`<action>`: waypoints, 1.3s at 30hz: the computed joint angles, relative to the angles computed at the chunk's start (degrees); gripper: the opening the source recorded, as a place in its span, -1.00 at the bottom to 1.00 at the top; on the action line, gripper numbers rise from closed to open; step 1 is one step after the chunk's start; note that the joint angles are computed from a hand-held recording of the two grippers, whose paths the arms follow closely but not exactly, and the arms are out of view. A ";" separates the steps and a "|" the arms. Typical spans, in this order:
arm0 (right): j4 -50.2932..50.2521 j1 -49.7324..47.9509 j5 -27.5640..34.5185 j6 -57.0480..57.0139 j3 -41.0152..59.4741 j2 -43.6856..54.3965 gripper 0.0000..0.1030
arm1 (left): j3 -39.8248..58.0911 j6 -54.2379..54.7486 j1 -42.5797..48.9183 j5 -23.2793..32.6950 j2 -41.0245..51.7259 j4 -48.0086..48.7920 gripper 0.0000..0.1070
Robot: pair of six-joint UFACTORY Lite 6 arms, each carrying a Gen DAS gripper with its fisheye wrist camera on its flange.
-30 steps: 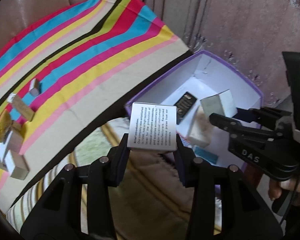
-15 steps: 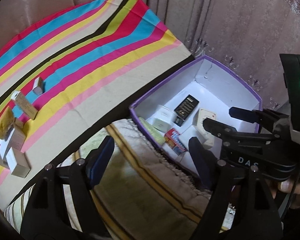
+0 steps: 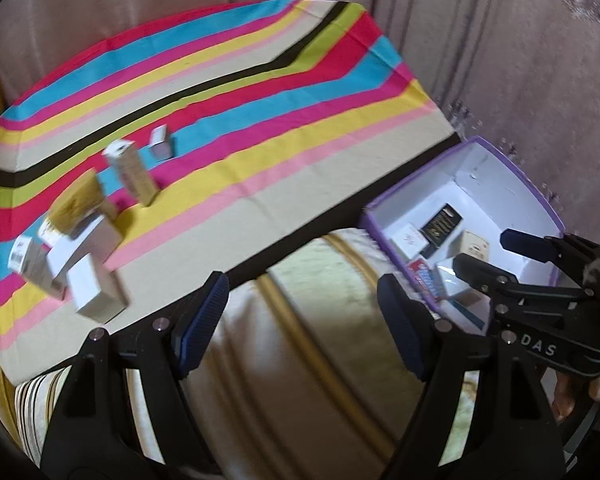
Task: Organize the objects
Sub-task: 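Grasp a small white box with the left tool while the right tool grasps the white logo box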
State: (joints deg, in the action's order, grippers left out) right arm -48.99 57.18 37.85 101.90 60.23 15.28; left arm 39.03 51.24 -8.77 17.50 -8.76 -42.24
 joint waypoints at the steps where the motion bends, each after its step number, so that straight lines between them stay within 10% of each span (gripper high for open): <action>1: 0.49 0.26 0.40 -0.92 1.49 1.05 0.31 | -0.16 1.84 1.78 0.38 -0.09 -1.31 0.48; 27: 11.81 4.69 6.64 -19.76 36.49 25.15 0.31 | 5.16 24.98 30.90 9.50 7.93 -17.16 0.48; 39: 15.57 4.46 8.03 -27.09 48.48 32.85 0.38 | 18.96 16.27 39.98 17.41 24.01 -11.58 0.48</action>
